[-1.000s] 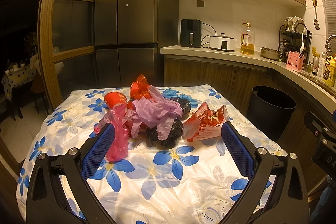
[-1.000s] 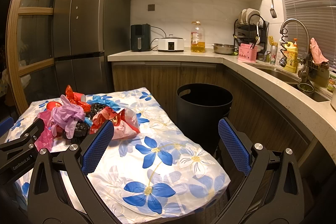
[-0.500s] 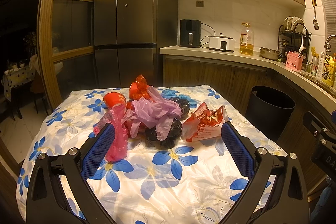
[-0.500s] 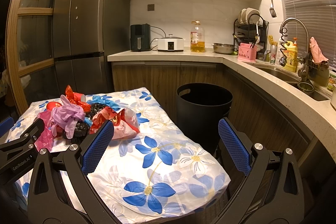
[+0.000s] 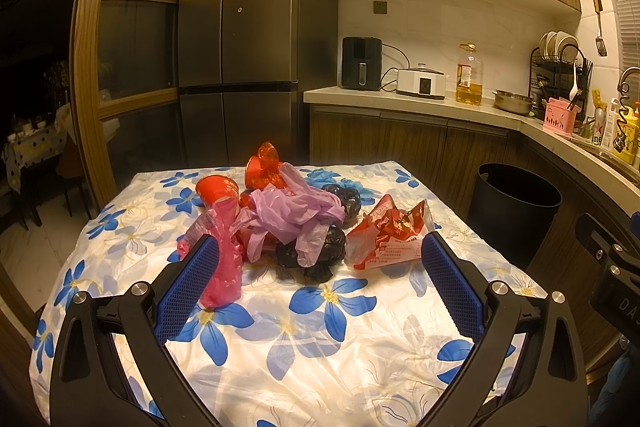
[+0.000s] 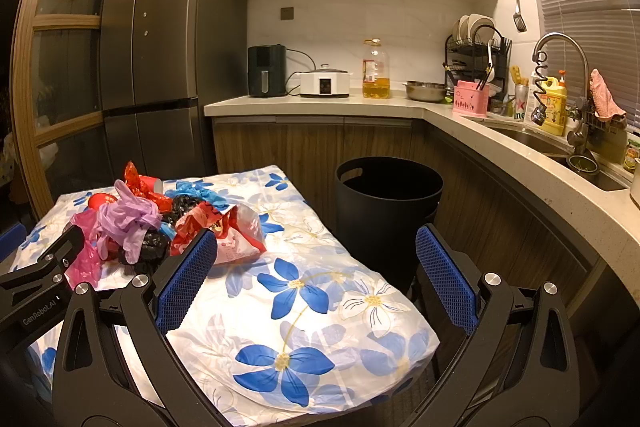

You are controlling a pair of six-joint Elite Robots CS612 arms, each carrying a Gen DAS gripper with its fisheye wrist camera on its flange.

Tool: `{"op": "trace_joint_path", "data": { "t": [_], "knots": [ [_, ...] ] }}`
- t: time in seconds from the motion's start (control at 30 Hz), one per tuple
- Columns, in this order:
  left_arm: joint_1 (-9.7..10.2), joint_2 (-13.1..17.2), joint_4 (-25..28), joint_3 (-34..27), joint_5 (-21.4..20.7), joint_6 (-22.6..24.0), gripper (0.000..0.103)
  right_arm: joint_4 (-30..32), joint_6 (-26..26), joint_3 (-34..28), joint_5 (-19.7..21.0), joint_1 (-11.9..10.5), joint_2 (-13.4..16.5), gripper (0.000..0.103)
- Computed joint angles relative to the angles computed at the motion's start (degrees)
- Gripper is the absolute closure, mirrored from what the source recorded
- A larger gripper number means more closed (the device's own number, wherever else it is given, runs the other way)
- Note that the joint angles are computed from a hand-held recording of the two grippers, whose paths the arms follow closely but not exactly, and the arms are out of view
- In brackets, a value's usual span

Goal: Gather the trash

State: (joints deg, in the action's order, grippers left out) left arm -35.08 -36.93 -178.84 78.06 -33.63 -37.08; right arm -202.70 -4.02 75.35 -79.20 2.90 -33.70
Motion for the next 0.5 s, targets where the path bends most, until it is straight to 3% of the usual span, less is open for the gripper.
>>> {"op": "trace_joint_path", "data": {
  "t": [0.5],
  "knots": [
    [0.06,0.15,0.37,-0.23,-0.26,-0.35,0.005,0.88,0.49,-0.44,0.37,-0.05,0.51,0.005]
  ]
}}
